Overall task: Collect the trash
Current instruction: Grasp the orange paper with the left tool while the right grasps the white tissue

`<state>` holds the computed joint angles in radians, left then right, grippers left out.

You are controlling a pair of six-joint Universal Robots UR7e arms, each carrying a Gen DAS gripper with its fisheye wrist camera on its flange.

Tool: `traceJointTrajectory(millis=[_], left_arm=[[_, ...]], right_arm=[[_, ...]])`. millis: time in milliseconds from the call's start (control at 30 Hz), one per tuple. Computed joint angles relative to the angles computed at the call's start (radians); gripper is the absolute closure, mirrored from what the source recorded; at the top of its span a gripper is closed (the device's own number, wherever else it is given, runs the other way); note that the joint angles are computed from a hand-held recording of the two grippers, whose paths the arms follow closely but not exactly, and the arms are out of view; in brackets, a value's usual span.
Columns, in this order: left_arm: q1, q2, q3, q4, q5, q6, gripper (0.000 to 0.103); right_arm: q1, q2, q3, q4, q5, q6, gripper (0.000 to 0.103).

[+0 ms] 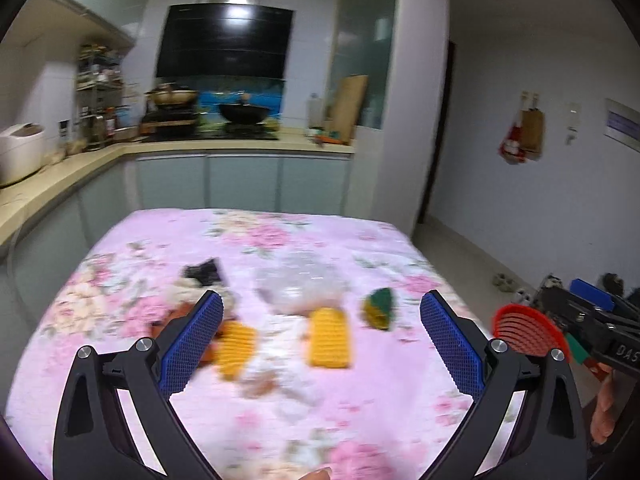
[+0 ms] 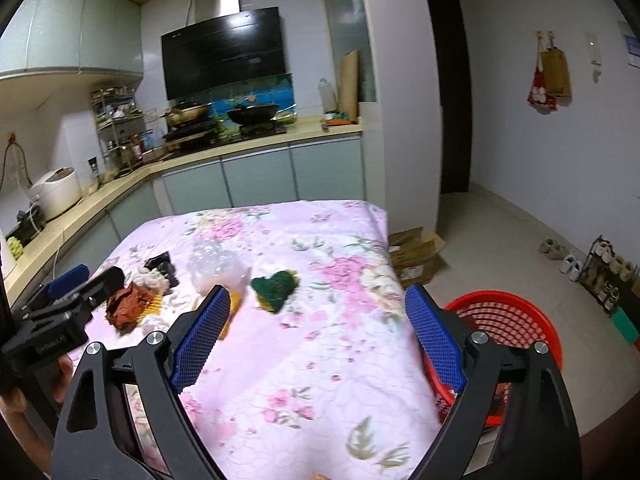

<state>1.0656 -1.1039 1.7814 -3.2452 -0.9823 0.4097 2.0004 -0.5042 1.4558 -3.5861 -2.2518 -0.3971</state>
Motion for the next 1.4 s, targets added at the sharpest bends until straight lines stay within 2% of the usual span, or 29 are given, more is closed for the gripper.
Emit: traceJointTrajectory(millis=[167, 300, 467, 733, 1000, 1200, 1333, 1400], left_arm=[[0.047, -0.013, -0.052, -0.001, 0.106, 0.007, 0.007], [0.081, -0.024, -0.093, 0.025, 0.155, -0.02, 0.007], [0.107, -0.031, -0.125, 0.063, 0.157, -0.048, 0.007], [0.161, 0.015, -0.218, 0.267, 0.103, -0.174, 0.008], [0.188, 0.104, -0.305, 0.353, 0.099, -0.145, 0.009], [0.211, 0.145, -0.373, 0.471, 0.105, -0.179, 0.028], [0.218, 0.148, -0.373, 0.5, 0.096, -0.178, 0.048], [0.217, 0.145, -0.365, 0.489, 0.097, -0.171, 0.05]], right_arm=[[-0.004, 0.013, -0.024, 0.058, 0.008, 0.035, 0.017], [-0.009, 0.019, -0.034, 0.099, 0.018, 0.076, 0.017], [-0.019, 0.028, -0.053, 0.147, 0.025, 0.109, 0.017], [-0.029, 0.033, -0.067, 0.189, 0.035, 0.143, 0.017], [-0.038, 0.045, -0.086, 0.233, 0.032, 0.159, 0.017], [-0.042, 0.063, -0.11, 0.269, 0.042, 0.162, 0.017], [-0.04, 0.088, -0.146, 0.31, 0.051, 0.158, 0.017], [-0.037, 0.105, -0.169, 0.329, 0.055, 0.147, 0.017]])
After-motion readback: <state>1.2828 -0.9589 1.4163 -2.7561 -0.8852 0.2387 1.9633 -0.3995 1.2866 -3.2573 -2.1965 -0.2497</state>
